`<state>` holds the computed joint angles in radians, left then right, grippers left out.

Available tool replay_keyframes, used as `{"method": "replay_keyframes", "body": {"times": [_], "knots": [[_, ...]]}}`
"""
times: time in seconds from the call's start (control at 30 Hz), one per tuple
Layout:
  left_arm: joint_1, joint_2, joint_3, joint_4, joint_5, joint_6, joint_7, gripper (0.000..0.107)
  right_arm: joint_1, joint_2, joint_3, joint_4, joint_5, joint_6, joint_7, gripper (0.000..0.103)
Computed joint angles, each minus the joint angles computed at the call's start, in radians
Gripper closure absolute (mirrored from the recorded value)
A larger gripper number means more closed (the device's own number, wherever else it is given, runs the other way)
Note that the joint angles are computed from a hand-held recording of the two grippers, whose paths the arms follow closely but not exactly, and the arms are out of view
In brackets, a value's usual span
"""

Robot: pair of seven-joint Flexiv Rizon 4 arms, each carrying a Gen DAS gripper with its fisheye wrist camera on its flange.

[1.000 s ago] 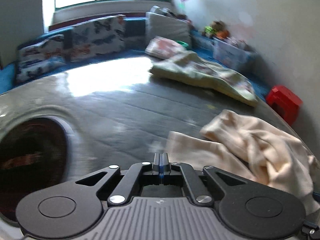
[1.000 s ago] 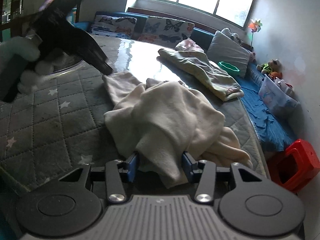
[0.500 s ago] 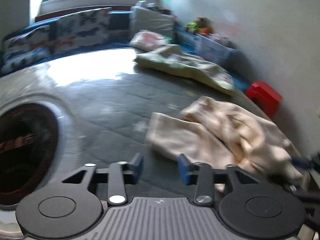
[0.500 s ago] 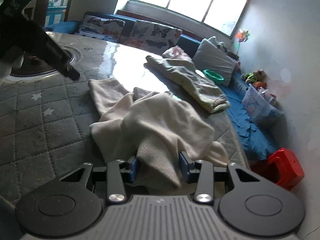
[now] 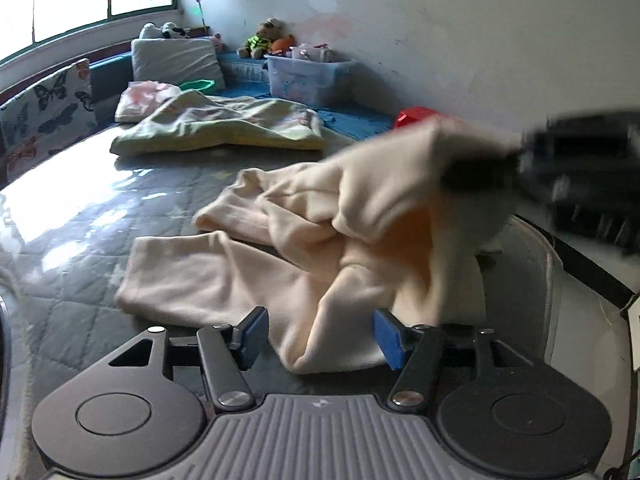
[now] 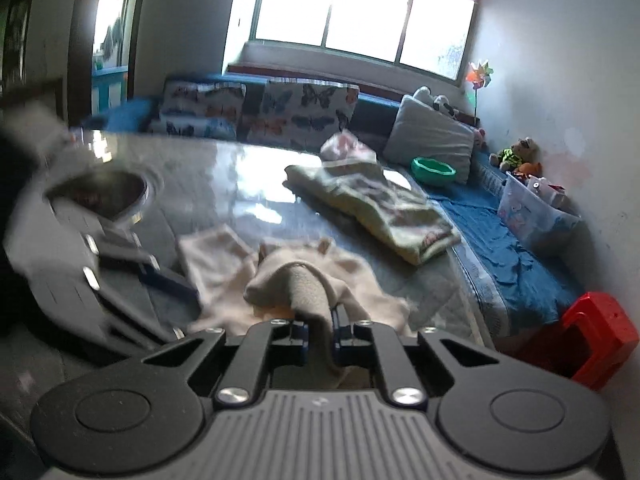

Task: Fold clothes

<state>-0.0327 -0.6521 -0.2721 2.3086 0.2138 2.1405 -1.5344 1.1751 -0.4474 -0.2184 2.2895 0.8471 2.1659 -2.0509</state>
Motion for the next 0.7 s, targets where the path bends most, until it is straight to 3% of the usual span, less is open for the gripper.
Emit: {"method": "replay_keyframes", "body": {"times": [0.07, 0.2, 0.33, 0.43, 0.53, 0.7], "knots": [[0.005, -0.008, -0.01, -0.006, 0.006, 0.006, -0.004, 0.045, -0.025, 0.028, 0.017, 0.002, -0.017, 0.01, 0.008, 0.094], [0.114, -0.03, -0.094, 0.011, 0.128, 0.093, -0.053, 0.044, -0.06, 0.087, 0.035, -0.007, -0.018, -0.006, -0.008, 0.094], [0.101, -0.011, -0.068, 0.028, 0.191, 0.183, -0.056, 0.041, -0.116, 0.132, 0.071, -0.022, -0.038, -0.049, 0.007, 0.094], [0.013, 0.003, 0.031, 0.032, 0.121, 0.294, -0.028, 0.042, -0.133, 0.139, 0.099, -0.011, -0.082, -0.028, -0.007, 0.094], [0.043, 0.015, 0.027, 0.017, 0.141, 0.277, -0.059, 0.043, -0.128, 0.153, 0.114, 0.008, -0.089, -0.029, -0.053, 0.094], [0.003, -0.011, 0.043, -0.02, 0.167, 0.297, -0.02, 0.05, -0.087, 0.182, 0.116, 0.031, -0.047, -0.038, -0.13, 0.094]]}}
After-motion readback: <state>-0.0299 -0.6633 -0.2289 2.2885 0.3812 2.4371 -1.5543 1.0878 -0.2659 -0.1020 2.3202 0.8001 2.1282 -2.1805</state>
